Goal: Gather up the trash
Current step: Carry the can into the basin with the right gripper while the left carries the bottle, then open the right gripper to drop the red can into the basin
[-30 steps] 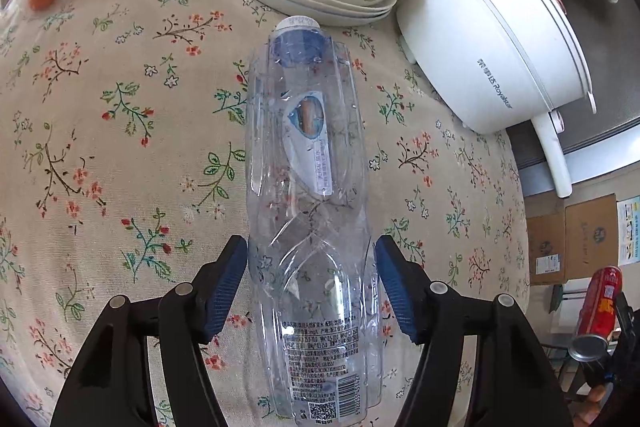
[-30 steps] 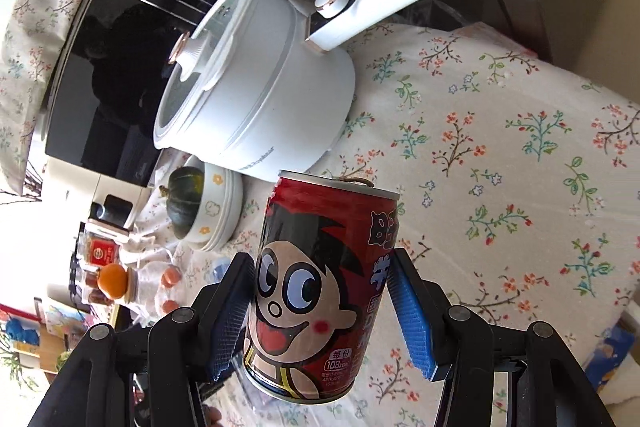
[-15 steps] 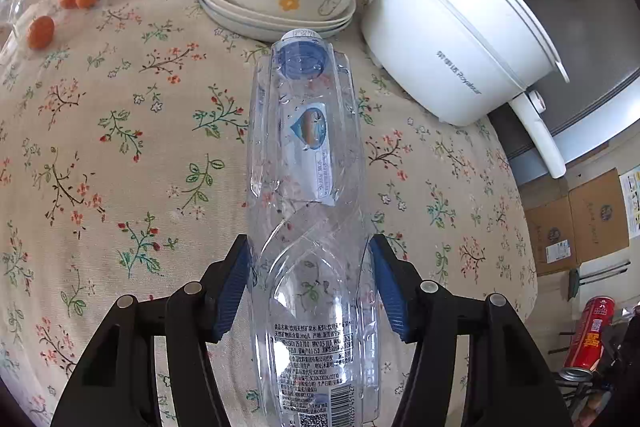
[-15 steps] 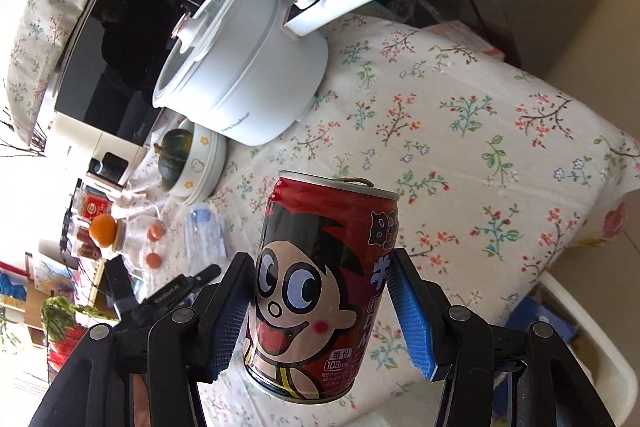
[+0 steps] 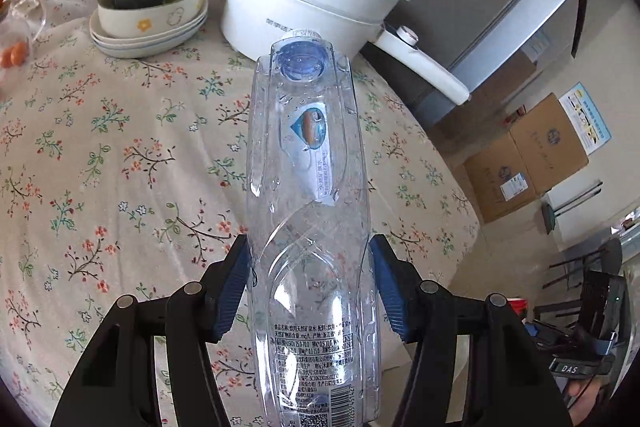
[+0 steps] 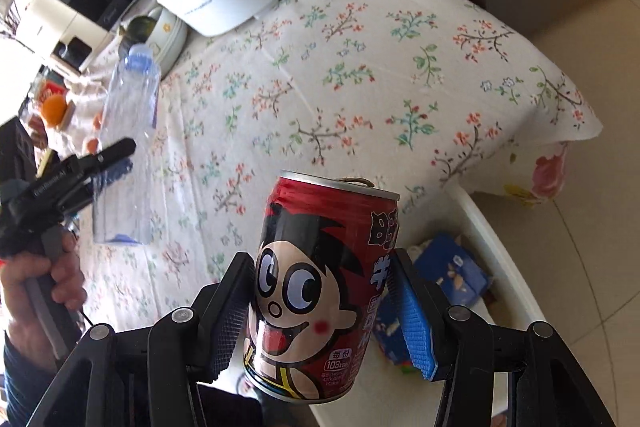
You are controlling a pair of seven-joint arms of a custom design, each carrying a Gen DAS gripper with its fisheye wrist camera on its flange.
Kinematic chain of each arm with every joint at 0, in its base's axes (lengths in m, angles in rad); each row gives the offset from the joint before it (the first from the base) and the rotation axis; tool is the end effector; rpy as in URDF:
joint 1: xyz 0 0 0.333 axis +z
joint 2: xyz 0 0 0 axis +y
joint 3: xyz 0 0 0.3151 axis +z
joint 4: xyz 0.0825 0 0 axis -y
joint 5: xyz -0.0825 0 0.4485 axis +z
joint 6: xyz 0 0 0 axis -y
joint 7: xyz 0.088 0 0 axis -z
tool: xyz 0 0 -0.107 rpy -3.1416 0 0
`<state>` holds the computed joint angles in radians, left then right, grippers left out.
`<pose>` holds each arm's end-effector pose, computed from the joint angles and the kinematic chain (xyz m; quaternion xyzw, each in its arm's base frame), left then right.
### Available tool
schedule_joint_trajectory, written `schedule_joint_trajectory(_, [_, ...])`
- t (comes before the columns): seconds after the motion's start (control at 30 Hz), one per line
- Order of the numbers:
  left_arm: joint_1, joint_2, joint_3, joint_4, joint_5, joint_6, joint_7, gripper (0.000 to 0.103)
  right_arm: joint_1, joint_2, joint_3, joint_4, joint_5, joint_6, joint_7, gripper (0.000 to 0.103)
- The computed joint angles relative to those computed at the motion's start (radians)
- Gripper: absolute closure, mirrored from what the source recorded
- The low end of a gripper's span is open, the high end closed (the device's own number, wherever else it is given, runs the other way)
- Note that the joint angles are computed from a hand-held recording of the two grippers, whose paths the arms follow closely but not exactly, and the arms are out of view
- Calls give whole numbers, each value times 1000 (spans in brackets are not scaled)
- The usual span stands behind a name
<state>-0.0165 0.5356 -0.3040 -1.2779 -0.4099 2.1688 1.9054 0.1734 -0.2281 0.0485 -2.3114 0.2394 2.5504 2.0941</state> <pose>0.7753 -0.2149 0.4846 0.5189 -0.7951 0.3097 0.0508 0.5537 0.1223 0.4542 -0.5082 0.8258 -0.0170 0.2438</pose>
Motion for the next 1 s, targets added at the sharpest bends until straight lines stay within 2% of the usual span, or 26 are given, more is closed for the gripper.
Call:
schedule_joint_trajectory(0.3, [-3,-67,-18,-82,-47,-2,73,41,0,-1,11,-60,-54,-117,37,44])
schedule_joint_trajectory(0.6, [-20,-75,-5,-95,-50,-8,108,40,10,78,2,-29,-55,-164,15,44])
schedule_joint_trajectory(0.9, [-25,-72,-15,-93,-55,-20,146,40,7,140,-16,2,-22,-275,59,43])
schedule_joint_trajectory(1.0, [-27,-82,-17,-106,-60,-25,167,40,-3,162,-26,12,1,-353,100,43])
